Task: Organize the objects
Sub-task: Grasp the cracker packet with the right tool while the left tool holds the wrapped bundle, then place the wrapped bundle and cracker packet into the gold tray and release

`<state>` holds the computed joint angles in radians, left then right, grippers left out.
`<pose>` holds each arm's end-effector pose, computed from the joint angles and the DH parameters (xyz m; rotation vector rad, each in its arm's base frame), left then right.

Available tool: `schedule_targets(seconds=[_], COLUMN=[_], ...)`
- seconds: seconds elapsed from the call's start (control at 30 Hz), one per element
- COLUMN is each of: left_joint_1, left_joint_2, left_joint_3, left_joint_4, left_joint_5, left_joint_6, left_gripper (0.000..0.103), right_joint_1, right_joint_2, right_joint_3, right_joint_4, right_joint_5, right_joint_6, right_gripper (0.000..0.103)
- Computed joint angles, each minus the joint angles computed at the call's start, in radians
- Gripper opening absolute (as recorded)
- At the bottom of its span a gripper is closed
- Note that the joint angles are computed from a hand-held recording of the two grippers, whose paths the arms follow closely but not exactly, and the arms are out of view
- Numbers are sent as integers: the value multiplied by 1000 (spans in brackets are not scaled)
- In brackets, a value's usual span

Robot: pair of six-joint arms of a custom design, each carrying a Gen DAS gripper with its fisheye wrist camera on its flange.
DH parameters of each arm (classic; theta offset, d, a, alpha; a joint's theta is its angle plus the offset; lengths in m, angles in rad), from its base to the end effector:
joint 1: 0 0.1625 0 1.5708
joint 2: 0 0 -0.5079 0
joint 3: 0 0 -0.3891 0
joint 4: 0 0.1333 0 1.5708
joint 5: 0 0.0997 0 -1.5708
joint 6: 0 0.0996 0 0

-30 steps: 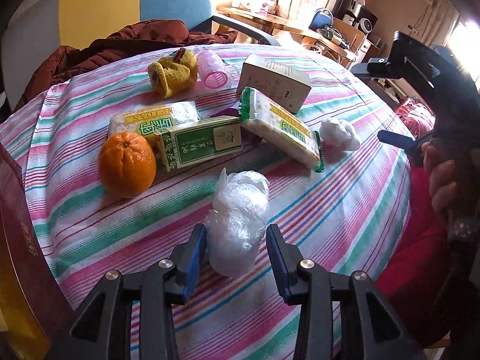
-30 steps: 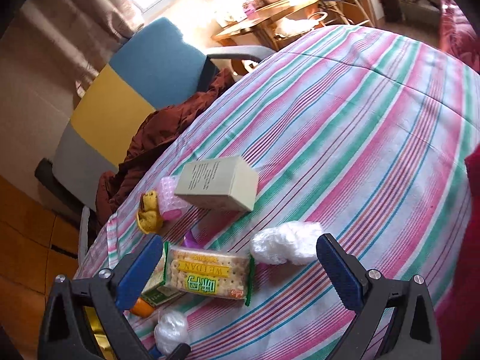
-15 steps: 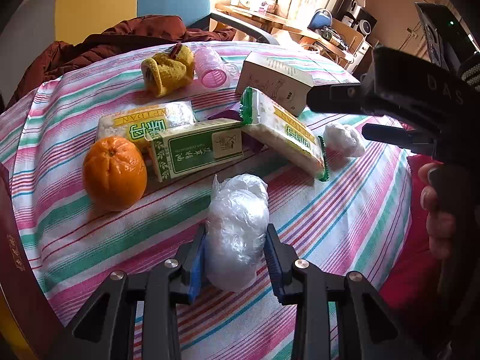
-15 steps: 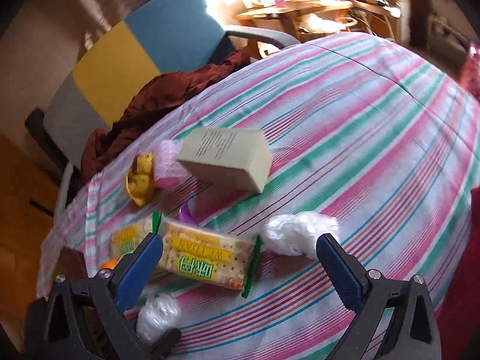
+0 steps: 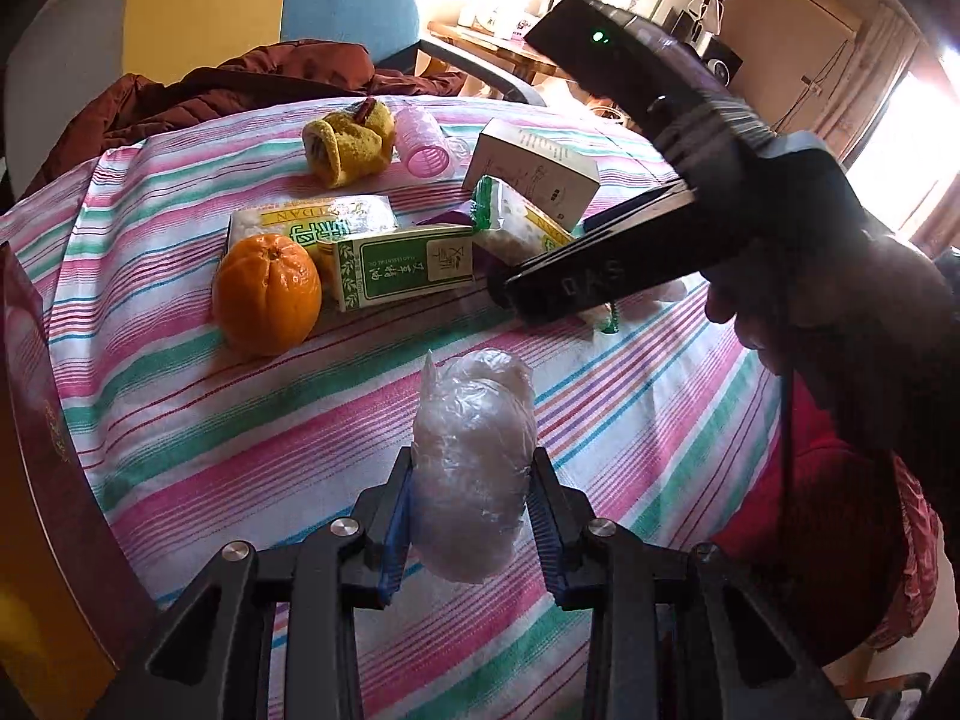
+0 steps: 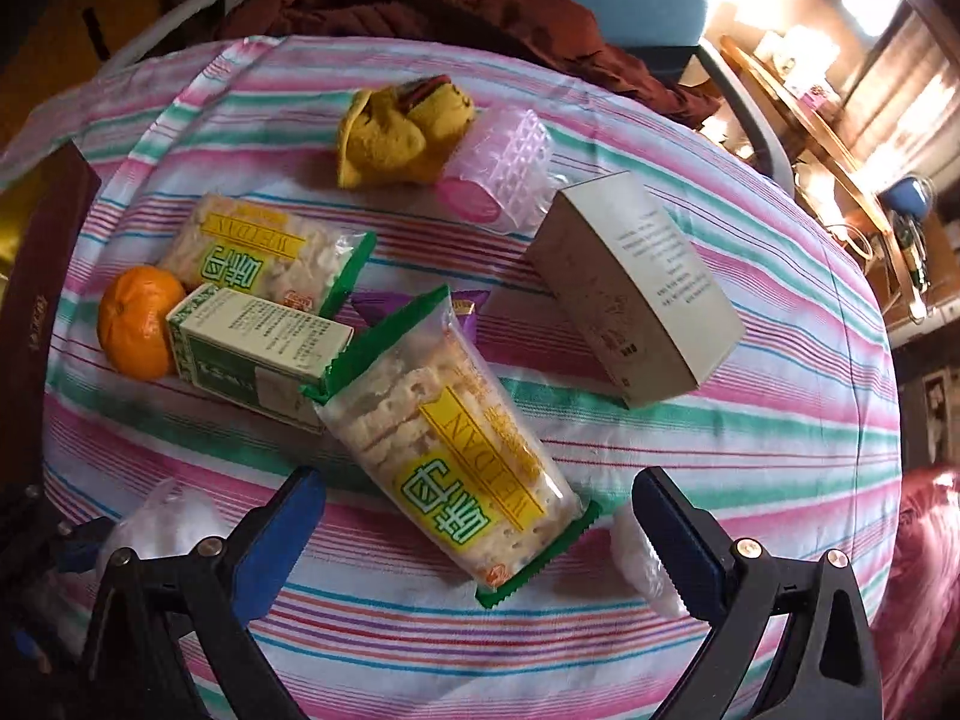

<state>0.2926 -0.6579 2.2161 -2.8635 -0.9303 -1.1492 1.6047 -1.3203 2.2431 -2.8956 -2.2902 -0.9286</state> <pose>-0.4059 -0.3237 -0.0192 0.2817 2.5799 -0.6846 0.0840 -0.4793 0.3144 0.9199 -2.1471 0.0490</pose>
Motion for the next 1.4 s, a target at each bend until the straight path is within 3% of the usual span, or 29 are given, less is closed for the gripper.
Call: schedule_targets(seconds=[0.1,0.2,0.47,0.6,0.7,0.9,1.07,1.23,1.4], left_joint_1=[-20,-37,-101,-154,-195,-262,-280,-265,-269], left_joint_2=[-7,-15,-76,-154,-233,-421,-584,-706,-785], left_joint_3=[5,15,48,85,116,163,191,190,202], left_joint_4=[0,-10,23,120,252,658,972,1224,1334], left_joint_5=[0,0,39,96,144,191,154,121,73], left_joint_6=[-7,-19,-102,-226,-361,-723,-973,-1110,-1232], left_gripper=[35,35,35,35,35,35,35,36,50], right_joint_1=[-14,-22,-6,44,102,203,278,342,373], right_joint_2=[-2,-48,-213,-268,-278,-266,-209,-127,-27], right_joint_3=[-27,-17,28,51,72,118,153,197,237], right_joint_4=[94,128,190,240,263,301,311,295,267], right_joint_5=[3,40,159,229,278,385,441,464,510], right_joint_6=[27,34,38,85,136,203,279,355,426], right_gripper=[55,42,41,41,41,41,41,41,43])
